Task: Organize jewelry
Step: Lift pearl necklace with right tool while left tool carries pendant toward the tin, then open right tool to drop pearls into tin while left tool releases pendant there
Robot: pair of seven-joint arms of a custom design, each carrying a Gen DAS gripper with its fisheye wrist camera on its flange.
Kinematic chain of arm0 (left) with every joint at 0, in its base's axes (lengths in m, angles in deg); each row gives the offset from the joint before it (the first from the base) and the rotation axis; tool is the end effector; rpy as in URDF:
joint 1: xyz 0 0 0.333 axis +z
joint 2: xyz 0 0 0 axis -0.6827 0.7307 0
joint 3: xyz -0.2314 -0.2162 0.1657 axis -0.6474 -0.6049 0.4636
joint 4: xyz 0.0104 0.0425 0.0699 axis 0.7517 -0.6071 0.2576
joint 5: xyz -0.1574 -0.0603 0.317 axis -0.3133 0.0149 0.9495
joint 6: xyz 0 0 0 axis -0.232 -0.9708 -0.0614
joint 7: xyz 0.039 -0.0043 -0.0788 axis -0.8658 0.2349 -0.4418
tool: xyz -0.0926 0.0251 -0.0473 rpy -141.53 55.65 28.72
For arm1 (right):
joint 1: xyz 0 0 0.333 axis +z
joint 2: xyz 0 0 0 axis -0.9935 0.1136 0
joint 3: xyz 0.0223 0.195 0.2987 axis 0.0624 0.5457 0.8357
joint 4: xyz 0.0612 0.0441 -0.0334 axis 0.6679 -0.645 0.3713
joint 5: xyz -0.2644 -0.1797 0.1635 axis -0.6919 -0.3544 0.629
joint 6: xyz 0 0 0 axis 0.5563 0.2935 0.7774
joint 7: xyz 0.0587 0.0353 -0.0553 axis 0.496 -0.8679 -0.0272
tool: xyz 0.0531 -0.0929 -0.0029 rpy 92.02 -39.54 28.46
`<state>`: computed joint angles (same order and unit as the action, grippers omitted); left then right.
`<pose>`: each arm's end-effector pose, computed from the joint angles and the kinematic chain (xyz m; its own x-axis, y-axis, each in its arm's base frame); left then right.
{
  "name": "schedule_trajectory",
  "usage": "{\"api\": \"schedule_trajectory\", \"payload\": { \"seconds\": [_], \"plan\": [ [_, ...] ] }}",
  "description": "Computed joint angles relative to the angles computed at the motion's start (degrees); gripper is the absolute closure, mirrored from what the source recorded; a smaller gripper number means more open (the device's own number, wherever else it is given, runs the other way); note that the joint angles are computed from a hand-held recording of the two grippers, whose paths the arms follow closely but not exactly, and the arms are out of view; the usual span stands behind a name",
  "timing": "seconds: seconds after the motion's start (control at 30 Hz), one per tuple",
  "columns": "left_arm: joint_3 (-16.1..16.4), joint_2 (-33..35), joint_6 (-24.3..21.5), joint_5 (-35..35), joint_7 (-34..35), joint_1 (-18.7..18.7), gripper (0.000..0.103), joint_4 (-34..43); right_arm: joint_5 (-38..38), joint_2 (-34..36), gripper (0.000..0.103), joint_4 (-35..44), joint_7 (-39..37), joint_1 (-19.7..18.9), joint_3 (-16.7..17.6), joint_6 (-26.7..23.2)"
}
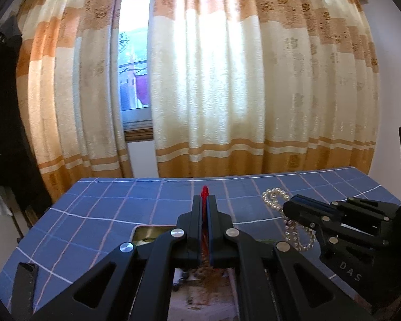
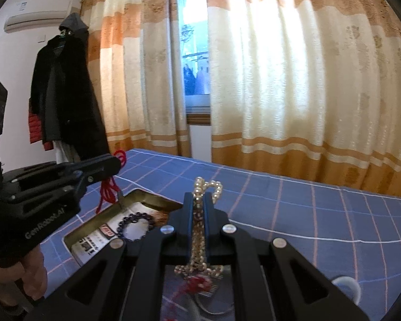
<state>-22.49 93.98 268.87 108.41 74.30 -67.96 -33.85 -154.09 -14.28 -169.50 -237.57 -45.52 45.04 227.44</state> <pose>0.6024 -0.4083 0.5447 -0.5955 -0.8027 -0.0327 -0.2599 0.2309 -0.9376 0.5133 0.4320 0.5098 -0.0431 -0.9976 -0.0541 -0.3149 0.0650 -0.9469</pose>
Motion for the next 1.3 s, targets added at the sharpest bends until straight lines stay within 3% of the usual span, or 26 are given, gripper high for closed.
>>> {"api": "schedule_trajectory", "payload": {
  "seconds": [0.17, 0.4, 0.57, 1.3],
  "plan": [
    [1.11, -1.17, 0.88, -0.15, -0.74, 1.09, 0.101, -1.78, 1.02, 2.95, 0.094, 4.13, -2.7, 0.54, -0.2, 2.28],
    [-5.7, -0.83, -1.21, -1.38, 2.44, 7.91, 0.101, -3.0, 3.23, 6.53, 0.094, 8.85, -5.41, 2.06, -1.88, 5.99],
    [-7.55, 0.03, -2.9, -2.95, 4.43, 9.67, 0.101, -3.55, 6.1, 8.79, 0.094, 11.31, -8.32, 3.33, -3.14, 7.57],
    [-10.91, 0.87, -7.28, -8.14, 9.79, 12.32, 0.101, -7.31, 21.47, 14.62, 0.094, 14.67, -20.6, 5.88, -6.27, 11.66]
  ]
}}
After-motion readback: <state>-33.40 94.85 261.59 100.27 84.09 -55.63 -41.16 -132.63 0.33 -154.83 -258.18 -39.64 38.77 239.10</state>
